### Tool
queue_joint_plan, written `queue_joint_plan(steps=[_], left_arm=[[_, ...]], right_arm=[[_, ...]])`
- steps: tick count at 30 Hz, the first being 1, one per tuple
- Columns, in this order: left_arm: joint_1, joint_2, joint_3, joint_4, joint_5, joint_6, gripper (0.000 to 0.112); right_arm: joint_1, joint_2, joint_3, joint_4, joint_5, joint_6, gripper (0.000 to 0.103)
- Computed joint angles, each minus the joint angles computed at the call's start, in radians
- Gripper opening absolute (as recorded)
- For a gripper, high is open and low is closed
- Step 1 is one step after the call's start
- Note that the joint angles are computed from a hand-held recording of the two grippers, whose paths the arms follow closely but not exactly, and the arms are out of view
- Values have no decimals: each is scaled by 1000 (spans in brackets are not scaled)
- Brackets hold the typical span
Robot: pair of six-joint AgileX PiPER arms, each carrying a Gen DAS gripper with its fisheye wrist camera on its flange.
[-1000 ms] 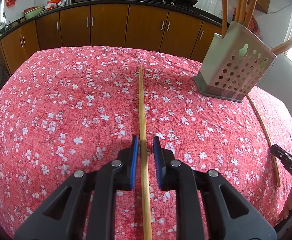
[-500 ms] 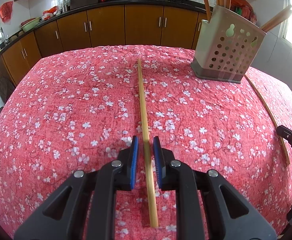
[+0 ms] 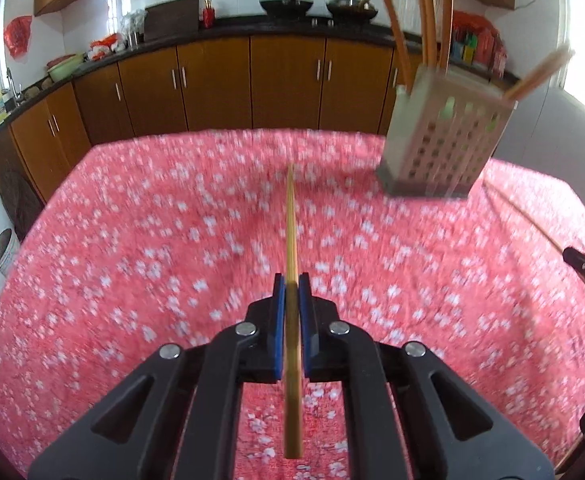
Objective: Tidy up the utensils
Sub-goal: 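Lift the chopsticks with both tools and carry them over the holder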
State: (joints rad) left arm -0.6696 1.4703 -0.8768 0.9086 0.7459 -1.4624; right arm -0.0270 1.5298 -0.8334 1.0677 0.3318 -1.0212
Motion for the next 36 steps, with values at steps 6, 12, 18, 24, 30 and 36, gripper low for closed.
queue_joint_plan(steps=[6, 12, 18, 24, 30, 36], left_arm=[[-29, -84, -58, 56, 68, -3, 8], [-52, -123, -131, 90, 118, 30, 8], [-66, -136, -179, 108, 128, 62, 8], [-86, -133, -234, 119, 125, 74, 8], [-88, -133, -285, 122, 92, 87, 8], [-89, -123, -370, 146, 43, 76, 8]], right_arm=[[-37, -65, -16, 46, 34, -44, 8], [-60, -116, -49, 85, 68, -71, 8], [-69, -136, -79, 142, 104, -102, 7], [-76, -152, -118, 178, 153, -107, 7], [-74, -180, -155, 231, 204, -118, 7], [-59, -188, -230, 298, 234, -121, 7]])
